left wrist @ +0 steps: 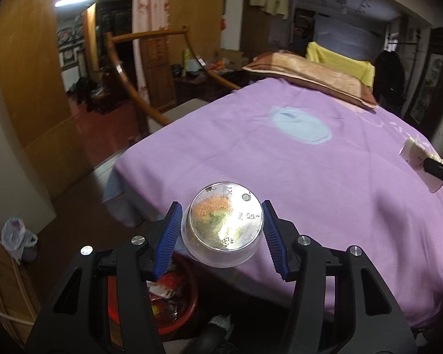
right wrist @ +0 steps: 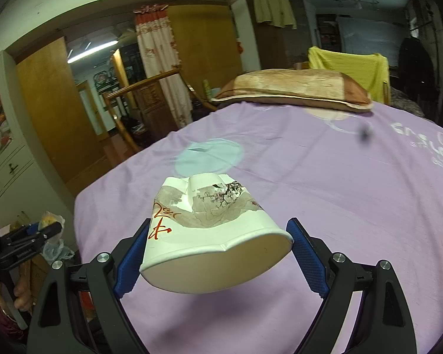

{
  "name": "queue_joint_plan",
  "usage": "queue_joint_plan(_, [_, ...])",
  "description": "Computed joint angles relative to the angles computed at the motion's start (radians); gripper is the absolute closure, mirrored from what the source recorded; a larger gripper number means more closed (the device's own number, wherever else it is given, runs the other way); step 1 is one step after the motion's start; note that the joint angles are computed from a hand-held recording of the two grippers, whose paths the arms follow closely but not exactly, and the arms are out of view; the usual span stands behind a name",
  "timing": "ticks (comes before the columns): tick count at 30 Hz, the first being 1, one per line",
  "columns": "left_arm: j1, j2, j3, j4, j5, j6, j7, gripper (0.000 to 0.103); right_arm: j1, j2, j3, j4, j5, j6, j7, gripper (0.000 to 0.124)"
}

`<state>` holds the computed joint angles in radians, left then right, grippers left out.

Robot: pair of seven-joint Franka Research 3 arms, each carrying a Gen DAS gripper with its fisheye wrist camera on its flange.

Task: Collect trash
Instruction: 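Carry the container over the red basket and open the left tool while the right tool carries the cup, then lower the white paper cup into the red basket and open the right tool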

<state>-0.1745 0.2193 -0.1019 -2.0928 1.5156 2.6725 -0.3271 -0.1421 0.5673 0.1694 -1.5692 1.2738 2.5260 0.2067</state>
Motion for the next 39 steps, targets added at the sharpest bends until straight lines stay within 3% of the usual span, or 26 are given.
queue_joint_plan(10, [0.066,-0.105,0.01,-0.197,-0.093,-0.05,-0.066,0.049,0.101,-0.008,0.033,0.056,-0.127,-0.091,0.034,0.036])
queue_joint_plan(16, [0.123,-0.068,0.032,-0.213,-0.055,0.033,-0.125,0.049,0.167,-0.019,0.057,0.07,-0.161,-0.128,0.063,0.036])
queue_joint_plan(22, [0.155,-0.011,0.053,-0.198,-0.108,0.108,-0.075,0.048,0.226,-0.003,0.077,0.114,-0.18,-0.184,0.098,0.036])
queue_joint_plan(25, [0.155,0.0,0.065,-0.193,-0.122,0.129,-0.058,0.039,0.258,0.006,0.079,0.127,-0.209,-0.192,0.104,0.036])
queue_joint_plan(27, [0.143,-0.008,0.069,-0.195,-0.107,0.095,-0.079,0.025,0.27,0.007,0.079,0.118,-0.222,-0.182,0.093,0.036])
queue_joint_plan(29, [0.132,-0.018,0.065,-0.198,-0.105,0.047,-0.084,0.021,0.279,0.006,0.075,0.104,-0.233,-0.162,0.086,0.036])
queue_joint_plan(39, [0.101,-0.06,0.037,-0.21,-0.143,-0.146,-0.091,0.012,0.274,0.032,0.08,0.11,-0.291,-0.178,0.096,0.036])
